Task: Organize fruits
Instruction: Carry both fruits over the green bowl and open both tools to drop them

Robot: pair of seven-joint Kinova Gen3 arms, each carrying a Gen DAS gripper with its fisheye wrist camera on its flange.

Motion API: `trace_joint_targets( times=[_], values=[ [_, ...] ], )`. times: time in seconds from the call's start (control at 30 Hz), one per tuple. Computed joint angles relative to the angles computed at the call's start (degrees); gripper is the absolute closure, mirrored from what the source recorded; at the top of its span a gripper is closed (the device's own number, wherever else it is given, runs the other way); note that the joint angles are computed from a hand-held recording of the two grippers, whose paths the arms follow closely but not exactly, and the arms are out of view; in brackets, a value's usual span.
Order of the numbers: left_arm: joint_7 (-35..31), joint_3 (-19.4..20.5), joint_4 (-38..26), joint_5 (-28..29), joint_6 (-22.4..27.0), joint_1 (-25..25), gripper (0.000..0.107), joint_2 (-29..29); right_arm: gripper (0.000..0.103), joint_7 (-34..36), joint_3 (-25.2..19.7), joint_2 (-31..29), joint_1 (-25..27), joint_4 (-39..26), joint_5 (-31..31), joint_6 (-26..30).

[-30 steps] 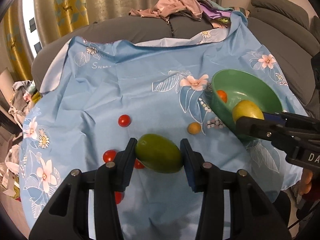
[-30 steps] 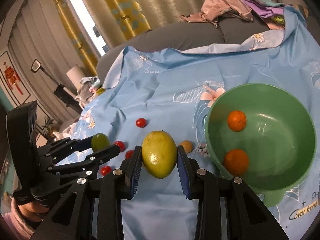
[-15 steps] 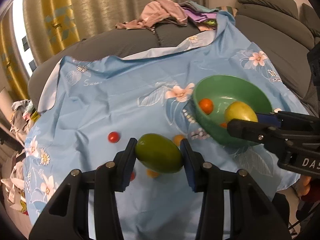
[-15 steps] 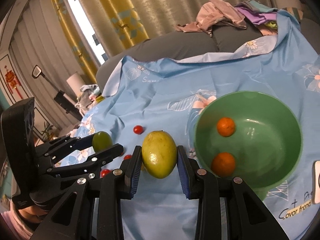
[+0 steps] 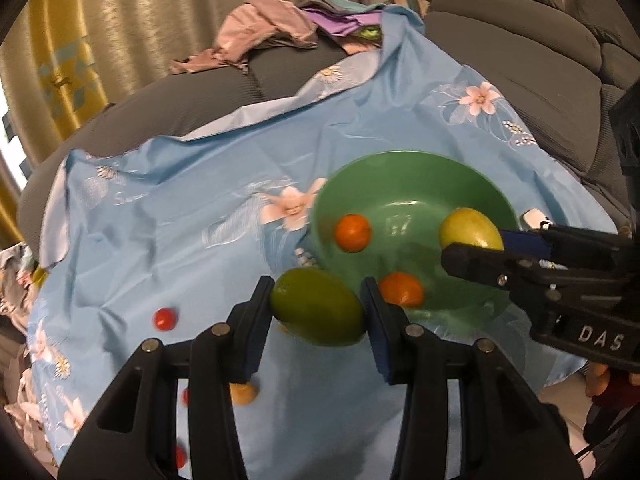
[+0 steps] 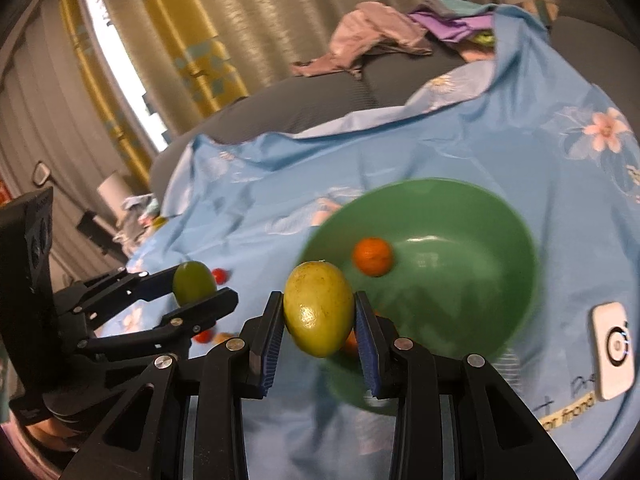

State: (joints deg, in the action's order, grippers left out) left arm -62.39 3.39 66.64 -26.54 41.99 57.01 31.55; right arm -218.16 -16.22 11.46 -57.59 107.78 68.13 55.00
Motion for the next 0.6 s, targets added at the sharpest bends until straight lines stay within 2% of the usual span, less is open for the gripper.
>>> trace_joint_targets(
  times=[0.17,0.37,0.5,0.57,0.6],
  values=[
    [-5.4,3.0,-6.7,4.7,1.9,-2.0,0.063,4.8,0.067,0.4,0.1,0.0,0.1,0.5,-3.5,3.0],
    [-9.1,2.4,-13.1,9.1,5.5,-1.6,0.063,9.1,0.067,1.8,0.4,0.4,1.3,1.0,-6.7,2.7],
    [-9.8,1.6,-12.6,10.3,5.1,-1.6,0.064,9.1,0.067,3.2,0.7,0.9,1.2,0.4,-7.9,2.4],
    [-9.8,1.3,-12.1,10.6,4.7,-1.5,0.06,8.7,0.067,4.9,0.9,1.3,1.2,-0.7,-9.3,3.1],
    [-9.5,0.8,-11.6,10.3,4.3,-1.2,0.052,8.5,0.067,5.2,1.0,1.4,1.0,-1.0,-9.6,3.5]
  ],
)
